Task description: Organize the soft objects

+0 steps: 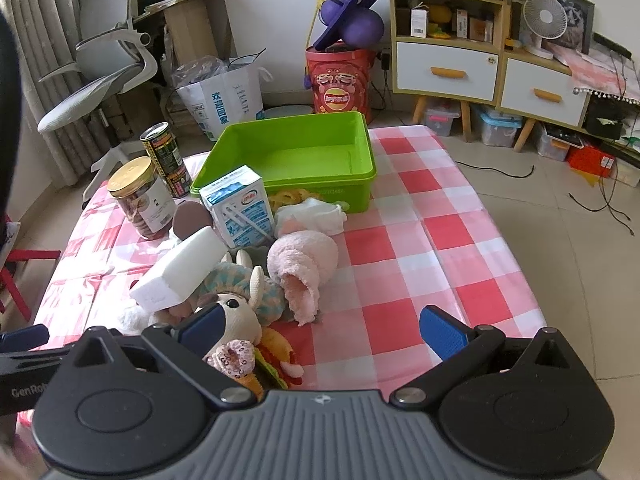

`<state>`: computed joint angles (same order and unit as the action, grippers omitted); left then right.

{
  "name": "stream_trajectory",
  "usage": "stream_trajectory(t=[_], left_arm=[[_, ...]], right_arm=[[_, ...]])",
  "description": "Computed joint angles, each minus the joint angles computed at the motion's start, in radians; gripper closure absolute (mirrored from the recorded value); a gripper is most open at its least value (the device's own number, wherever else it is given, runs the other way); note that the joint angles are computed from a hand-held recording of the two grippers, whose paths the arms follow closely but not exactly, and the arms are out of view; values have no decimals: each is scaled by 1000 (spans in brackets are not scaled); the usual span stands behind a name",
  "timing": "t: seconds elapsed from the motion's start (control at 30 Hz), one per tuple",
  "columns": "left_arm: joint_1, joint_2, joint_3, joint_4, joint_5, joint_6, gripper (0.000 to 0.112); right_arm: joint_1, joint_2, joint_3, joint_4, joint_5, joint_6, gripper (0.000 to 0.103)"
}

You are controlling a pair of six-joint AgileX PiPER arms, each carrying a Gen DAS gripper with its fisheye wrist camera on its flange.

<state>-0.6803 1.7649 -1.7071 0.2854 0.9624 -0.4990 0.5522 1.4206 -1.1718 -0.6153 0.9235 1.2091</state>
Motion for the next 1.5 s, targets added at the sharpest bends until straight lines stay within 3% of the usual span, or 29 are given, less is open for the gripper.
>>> stream_trajectory(t=[0.43,0.53,0.8,1.0,1.17,1.4,1.5], left_arm=[[45,-5,35,-25,-56,42,15],[83,-4,42,-90,-76,95,15],[199,7,72,-333,-143,299,16],[247,-10,153,-562,-284,614,20],[219,-12,223,-618,-409,814,28],[155,2,298,-616,-592,1003,34],[129,25,298,-566,-613,1015,38]], right_arm=[[-15,5,3,21,-12,-14,14],[-39,1,11,53,-35,-33,14],[-154,-26,60,280,-189,-168,14],[-214,-43,105,498,-335,-304,15],[-234,-27,124,683,-419,-456,31],[-226,25,99,723,-419,-505,52],[-229,41,99,729,-423,-517,57]])
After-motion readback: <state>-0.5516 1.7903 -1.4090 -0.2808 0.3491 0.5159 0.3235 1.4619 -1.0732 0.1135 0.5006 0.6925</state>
